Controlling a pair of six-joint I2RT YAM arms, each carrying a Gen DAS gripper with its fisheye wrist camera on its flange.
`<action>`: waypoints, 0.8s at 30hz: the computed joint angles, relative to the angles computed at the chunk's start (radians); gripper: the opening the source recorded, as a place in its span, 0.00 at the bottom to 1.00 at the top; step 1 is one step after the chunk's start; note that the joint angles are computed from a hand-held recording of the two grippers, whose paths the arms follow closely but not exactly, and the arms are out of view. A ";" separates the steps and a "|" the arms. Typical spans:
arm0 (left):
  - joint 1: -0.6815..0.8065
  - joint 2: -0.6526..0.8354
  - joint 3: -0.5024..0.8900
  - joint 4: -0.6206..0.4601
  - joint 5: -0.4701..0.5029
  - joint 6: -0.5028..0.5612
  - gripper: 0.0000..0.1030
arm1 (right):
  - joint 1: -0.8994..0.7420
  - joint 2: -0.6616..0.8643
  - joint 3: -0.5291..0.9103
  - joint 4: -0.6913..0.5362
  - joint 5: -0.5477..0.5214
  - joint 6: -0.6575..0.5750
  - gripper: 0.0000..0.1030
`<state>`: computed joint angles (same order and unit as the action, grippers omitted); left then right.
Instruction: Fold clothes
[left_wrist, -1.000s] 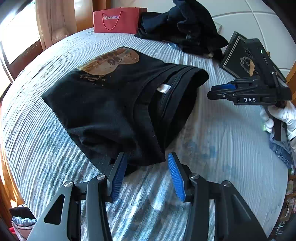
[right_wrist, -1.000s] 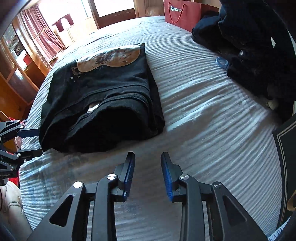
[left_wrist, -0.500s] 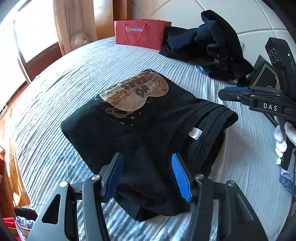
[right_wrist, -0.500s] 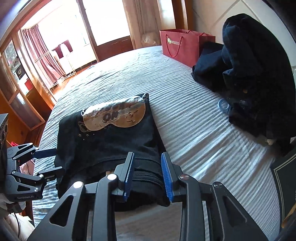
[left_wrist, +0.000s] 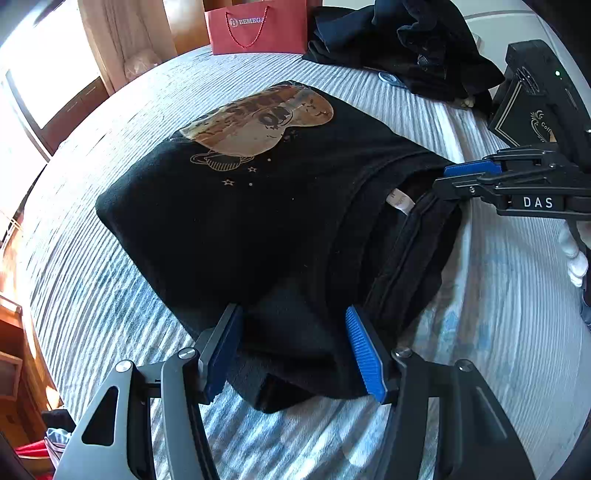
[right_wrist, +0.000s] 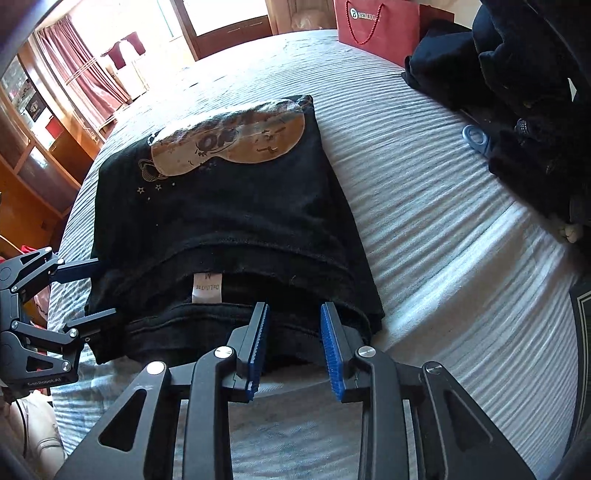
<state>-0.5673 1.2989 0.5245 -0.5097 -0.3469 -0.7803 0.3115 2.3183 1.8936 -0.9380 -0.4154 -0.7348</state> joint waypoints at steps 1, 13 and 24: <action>-0.011 -0.033 -0.006 -0.022 -0.019 -0.009 0.57 | -0.009 -0.021 -0.024 0.009 -0.010 0.006 0.28; -0.022 -0.016 -0.057 0.030 0.031 -0.046 0.59 | 0.023 -0.160 -0.250 0.203 0.018 0.014 0.36; -0.023 -0.052 -0.110 0.061 0.023 -0.104 0.76 | 0.089 -0.182 -0.372 0.333 0.120 -0.017 0.77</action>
<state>-0.5906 1.2471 0.4148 -0.4484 -0.3234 -0.8839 0.4006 2.1366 1.5217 -0.6054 -0.2954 -0.7519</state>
